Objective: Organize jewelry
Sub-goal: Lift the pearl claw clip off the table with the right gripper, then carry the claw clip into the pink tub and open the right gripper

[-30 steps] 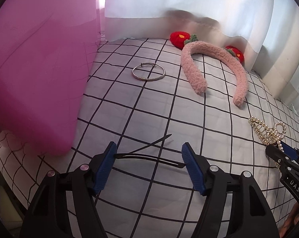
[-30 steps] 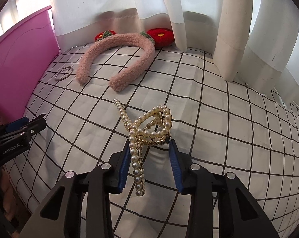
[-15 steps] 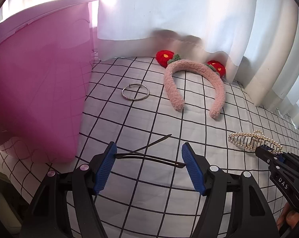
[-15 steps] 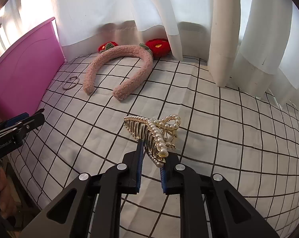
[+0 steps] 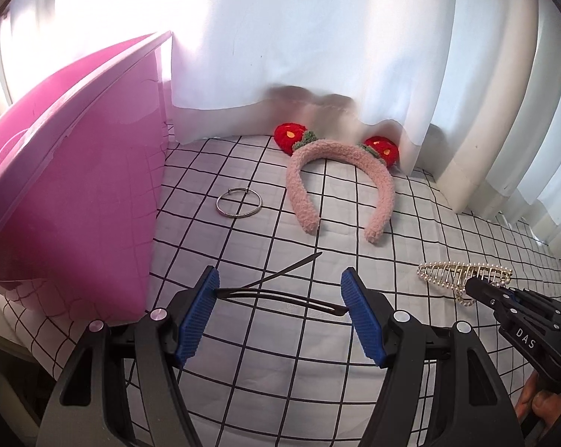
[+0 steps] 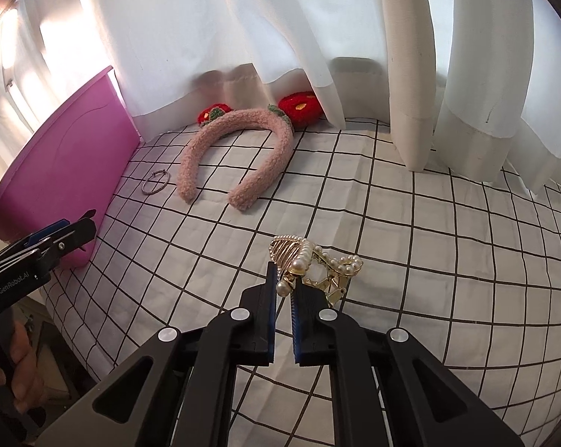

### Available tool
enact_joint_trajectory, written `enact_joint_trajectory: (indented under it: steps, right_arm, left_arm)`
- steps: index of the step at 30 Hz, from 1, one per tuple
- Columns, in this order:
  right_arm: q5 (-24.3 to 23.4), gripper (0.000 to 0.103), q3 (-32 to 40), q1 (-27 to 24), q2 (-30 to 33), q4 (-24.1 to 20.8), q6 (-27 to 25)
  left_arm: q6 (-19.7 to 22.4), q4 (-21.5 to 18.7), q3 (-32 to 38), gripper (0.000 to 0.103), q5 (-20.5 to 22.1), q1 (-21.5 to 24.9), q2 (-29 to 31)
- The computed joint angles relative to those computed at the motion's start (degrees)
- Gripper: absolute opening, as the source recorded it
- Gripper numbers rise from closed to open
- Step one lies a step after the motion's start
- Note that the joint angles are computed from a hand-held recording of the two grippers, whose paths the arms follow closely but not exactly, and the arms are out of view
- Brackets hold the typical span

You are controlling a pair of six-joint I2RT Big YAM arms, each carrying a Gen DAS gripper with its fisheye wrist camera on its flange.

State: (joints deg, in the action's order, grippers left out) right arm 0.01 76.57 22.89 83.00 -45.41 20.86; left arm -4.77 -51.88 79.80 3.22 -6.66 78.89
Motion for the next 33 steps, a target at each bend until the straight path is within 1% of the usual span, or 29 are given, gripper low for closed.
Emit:
enact_joint_trajectory:
  steps: [6, 11, 18, 23, 27, 30, 31, 33]
  right_arm:
    - [1.04, 0.007, 1.38, 0.19, -1.1, -1.01, -1.53]
    - [1.93, 0.007, 4.11, 0.62, -1.57, -1.91, -3.03]
    - [2.77, 0.007, 12.45, 2.79, 0.26, -2.58, -6.69]
    - [0.82, 0.007, 22.45, 5.3, 4.92, -2.42, -9.1]
    - [-1.31, 0.007, 32.91, 8.21, 11.06, -2.74, -11.29]
    - [-2.51, 0.007, 43.04, 10.89, 17.47, -4.65, -13.35]
    - [-2.75, 0.007, 46.98, 11.83, 20.01, -5.83, -14.09]
    - [-3.79, 0.007, 56.28, 13.39, 25.84, -9.62, -15.19]
  left_arm:
    - [0.15, -0.41, 1.87, 0.066, 0.54, -0.01, -0.89]
    - [-0.25, -0.67, 4.4, 0.066, 1.59, 0.67, -1.6]
    - [-1.07, -0.26, 9.16, 0.066, 2.52, 3.58, -2.45]
    - [-0.79, 0.66, 13.05, 0.066, 3.04, 8.03, -2.54]
    - [0.18, 0.41, 16.44, 0.066, 2.82, 12.75, -1.38]
    - [1.27, 0.01, 18.25, 0.066, 2.23, 16.3, -0.03]
    - [1.54, -0.25, 18.8, 0.066, 1.96, 17.38, 0.57]
    - [1.79, -1.41, 20.37, 0.066, 1.79, 19.52, 2.11]
